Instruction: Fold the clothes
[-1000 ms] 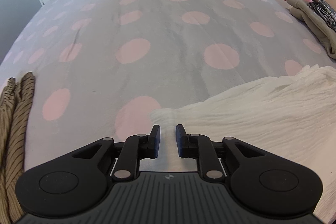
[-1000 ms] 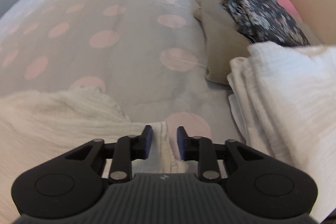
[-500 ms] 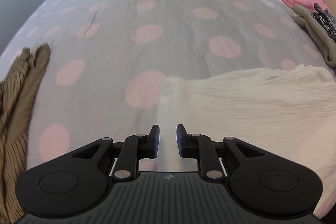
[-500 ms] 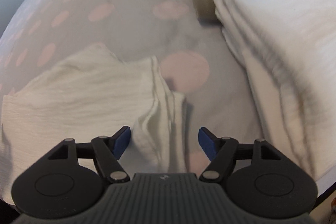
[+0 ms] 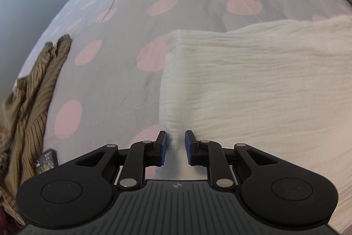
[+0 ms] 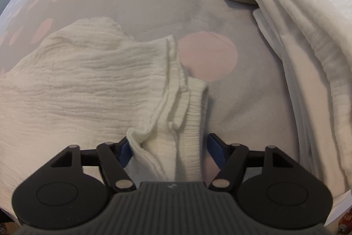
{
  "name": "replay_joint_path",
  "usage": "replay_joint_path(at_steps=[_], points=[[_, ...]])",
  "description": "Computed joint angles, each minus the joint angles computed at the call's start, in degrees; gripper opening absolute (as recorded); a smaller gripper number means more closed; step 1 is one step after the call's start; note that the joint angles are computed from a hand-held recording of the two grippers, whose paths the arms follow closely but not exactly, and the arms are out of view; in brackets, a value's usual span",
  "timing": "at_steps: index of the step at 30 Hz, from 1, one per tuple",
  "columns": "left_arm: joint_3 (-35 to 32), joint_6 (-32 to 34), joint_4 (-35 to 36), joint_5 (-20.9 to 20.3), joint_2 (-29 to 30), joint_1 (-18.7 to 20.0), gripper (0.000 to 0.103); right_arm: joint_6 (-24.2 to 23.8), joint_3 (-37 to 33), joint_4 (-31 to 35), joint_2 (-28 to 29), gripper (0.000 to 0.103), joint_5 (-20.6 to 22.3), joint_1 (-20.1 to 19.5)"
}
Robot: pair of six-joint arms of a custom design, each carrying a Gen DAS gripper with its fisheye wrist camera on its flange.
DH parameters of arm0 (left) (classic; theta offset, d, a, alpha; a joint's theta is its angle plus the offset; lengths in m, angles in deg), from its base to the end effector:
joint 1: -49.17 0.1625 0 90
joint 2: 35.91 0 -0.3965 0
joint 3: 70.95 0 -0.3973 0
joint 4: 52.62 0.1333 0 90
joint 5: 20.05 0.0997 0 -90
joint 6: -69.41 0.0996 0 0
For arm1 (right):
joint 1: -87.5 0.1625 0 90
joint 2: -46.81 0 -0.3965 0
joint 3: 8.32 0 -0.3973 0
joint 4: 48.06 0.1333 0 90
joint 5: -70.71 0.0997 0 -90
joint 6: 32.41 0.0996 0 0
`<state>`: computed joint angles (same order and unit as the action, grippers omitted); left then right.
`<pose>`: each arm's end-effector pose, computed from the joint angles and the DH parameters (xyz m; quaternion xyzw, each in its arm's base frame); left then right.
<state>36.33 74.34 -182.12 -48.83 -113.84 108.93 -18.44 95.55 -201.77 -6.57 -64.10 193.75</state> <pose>-0.0793 -0.5740 0.3259 0.2161 0.8308 -0.1854 0.4782 0.2292 -0.5608 0.1282 -0.0256 -0.9191 0.2014 0.3378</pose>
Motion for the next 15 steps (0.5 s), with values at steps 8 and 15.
replay_joint_path(at_steps=[8, 15], points=[[-0.54, 0.21, 0.59, -1.13, -0.39, 0.31, 0.016, 0.60, -2.66, 4.02, 1.11, 0.020, 2.04, 1.63], [-2.45, -2.18, 3.97, -4.67, -1.56, 1.32, 0.016, 3.76, -3.48, 3.38, -2.03, 0.019, 8.80, 3.41]])
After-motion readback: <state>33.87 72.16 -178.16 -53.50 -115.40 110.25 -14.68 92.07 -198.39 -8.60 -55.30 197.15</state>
